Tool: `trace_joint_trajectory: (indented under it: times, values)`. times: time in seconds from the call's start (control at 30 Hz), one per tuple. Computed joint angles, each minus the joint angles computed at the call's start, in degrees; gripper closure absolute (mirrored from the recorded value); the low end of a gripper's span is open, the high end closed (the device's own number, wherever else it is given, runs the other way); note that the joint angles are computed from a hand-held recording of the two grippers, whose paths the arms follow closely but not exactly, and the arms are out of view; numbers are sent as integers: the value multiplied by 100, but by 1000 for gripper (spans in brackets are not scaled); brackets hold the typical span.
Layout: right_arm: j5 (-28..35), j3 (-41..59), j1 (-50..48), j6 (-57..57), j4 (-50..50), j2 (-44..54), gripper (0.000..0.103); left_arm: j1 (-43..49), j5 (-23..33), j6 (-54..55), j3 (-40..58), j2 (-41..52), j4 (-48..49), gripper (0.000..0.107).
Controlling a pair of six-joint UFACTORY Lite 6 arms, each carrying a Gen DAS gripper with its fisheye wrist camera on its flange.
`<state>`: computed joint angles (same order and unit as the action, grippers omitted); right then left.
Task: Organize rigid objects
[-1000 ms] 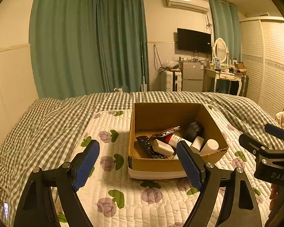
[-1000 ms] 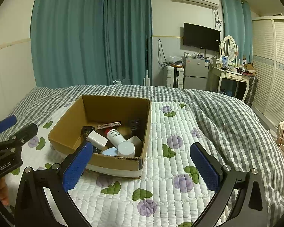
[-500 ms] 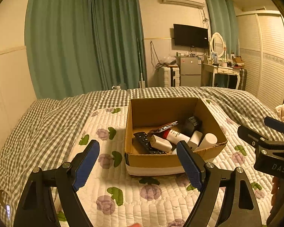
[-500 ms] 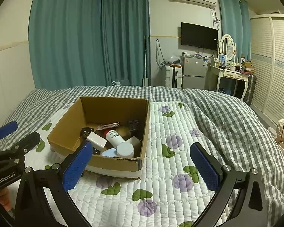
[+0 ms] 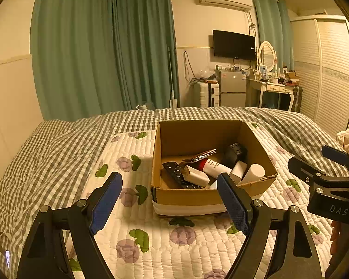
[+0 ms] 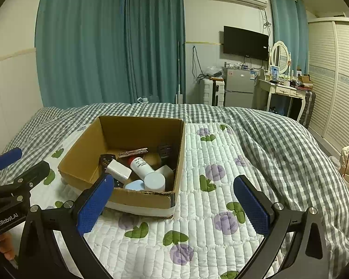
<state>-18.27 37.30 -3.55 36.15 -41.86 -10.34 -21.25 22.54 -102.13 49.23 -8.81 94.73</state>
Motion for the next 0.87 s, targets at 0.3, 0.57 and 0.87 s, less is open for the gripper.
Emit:
trace_joint_trajectory:
  times: [0.3,0.57,0.87]
  values:
    - [-4,10,23,-7,-2,51,0,30,-35,-61,-25,13,41,21]
    - [12,23,69,-175,159,111,0,40,-28,-99,-25,25,74,21]
    - [-21,12,58,-191,162,178,0,73,-64,-158,-39,51,110,21]
